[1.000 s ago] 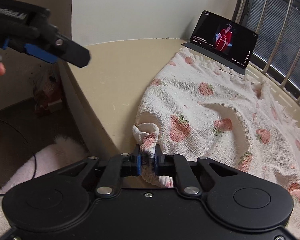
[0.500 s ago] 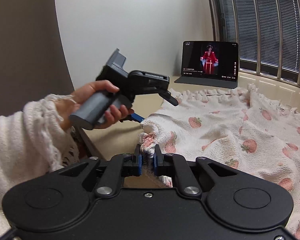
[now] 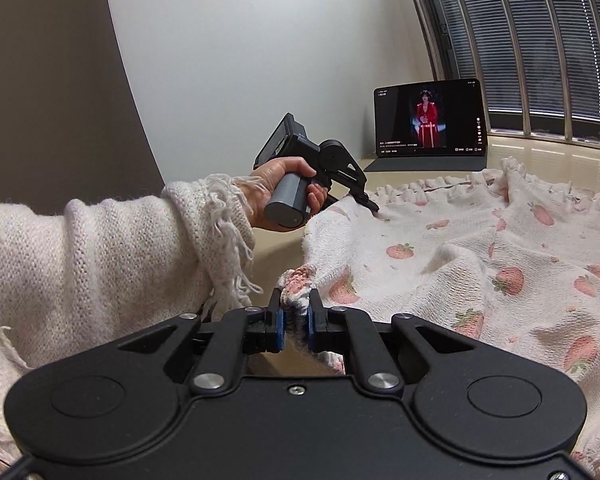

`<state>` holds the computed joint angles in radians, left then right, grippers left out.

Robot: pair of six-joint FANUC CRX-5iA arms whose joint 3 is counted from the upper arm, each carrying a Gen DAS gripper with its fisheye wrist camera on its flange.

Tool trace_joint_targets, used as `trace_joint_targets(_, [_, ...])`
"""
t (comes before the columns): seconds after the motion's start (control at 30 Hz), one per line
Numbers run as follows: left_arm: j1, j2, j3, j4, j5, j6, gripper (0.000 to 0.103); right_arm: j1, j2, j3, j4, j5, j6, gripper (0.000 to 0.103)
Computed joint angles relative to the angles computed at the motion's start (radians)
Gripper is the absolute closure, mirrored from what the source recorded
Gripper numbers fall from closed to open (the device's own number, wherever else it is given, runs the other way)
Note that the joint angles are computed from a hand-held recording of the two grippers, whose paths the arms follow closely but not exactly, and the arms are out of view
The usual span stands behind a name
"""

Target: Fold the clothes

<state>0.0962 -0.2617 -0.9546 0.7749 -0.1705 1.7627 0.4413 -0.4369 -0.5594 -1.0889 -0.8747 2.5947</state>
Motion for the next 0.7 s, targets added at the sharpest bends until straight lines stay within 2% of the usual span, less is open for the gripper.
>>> trace_joint_targets(0.1, [0.035, -0.016, 0.044, -0.200, -0.027, 0.152, 0.101, -0.019, 0.011, 0.008, -0.011, -0.024, -0.003, 0.093])
trace_joint_targets(0.27, [0.016, -0.061, 0.139, -0.403, -0.056, 0.328, 0.102, -0.084, 0.030, 0.023, -0.055, -0.083, -0.004, 0.093])
trace_joint_targets(0.37, [-0.044, -0.025, 0.278, -0.541, -0.086, 0.438, 0.102, -0.195, 0.056, 0.023, -0.131, -0.155, 0.029, 0.093])
trace_joint_targets(0.5, [-0.203, 0.108, 0.564, -0.814, -0.155, 0.656, 0.102, -0.398, 0.066, 0.002, -0.243, -0.268, 0.040, 0.093])
trace_joint_targets(0.57, [-0.307, 0.224, 0.741, -0.935, -0.204, 0.728, 0.102, -0.513, 0.079, -0.012, -0.298, -0.329, 0.042, 0.093])
trace_joint_targets(0.63, [-0.393, 0.352, 0.914, -0.983, -0.253, 0.717, 0.102, -0.621, 0.091, -0.030, -0.317, -0.372, 0.035, 0.093])
trace_joint_targets(0.7, [-0.464, 0.503, 1.101, -0.995, -0.368, 0.674, 0.101, -0.669, 0.118, -0.043, -0.302, -0.357, 0.009, 0.093])
